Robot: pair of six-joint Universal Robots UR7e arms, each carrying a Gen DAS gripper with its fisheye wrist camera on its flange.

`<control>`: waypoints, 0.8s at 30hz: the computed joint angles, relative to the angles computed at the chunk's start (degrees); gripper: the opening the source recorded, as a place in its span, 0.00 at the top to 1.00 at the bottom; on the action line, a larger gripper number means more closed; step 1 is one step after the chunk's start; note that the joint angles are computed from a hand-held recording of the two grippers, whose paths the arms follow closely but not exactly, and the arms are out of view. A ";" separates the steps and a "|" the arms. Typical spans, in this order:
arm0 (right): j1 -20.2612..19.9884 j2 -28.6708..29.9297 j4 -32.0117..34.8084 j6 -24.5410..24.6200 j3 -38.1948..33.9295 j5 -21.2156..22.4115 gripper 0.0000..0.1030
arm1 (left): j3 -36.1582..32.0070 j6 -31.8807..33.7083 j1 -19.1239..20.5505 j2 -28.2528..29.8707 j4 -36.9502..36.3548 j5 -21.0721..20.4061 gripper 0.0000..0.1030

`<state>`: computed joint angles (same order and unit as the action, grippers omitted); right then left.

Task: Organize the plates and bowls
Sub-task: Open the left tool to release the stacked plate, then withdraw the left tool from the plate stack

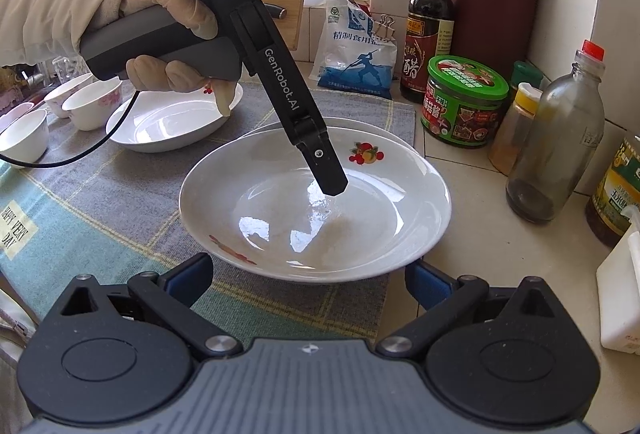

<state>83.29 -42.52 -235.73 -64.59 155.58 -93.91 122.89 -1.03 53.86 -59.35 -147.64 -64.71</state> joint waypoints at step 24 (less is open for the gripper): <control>7.09 0.53 0.82 6.22 -1.62 -10.99 0.00 | 6.51 -0.76 -2.90 -5.44 -6.43 5.58 0.11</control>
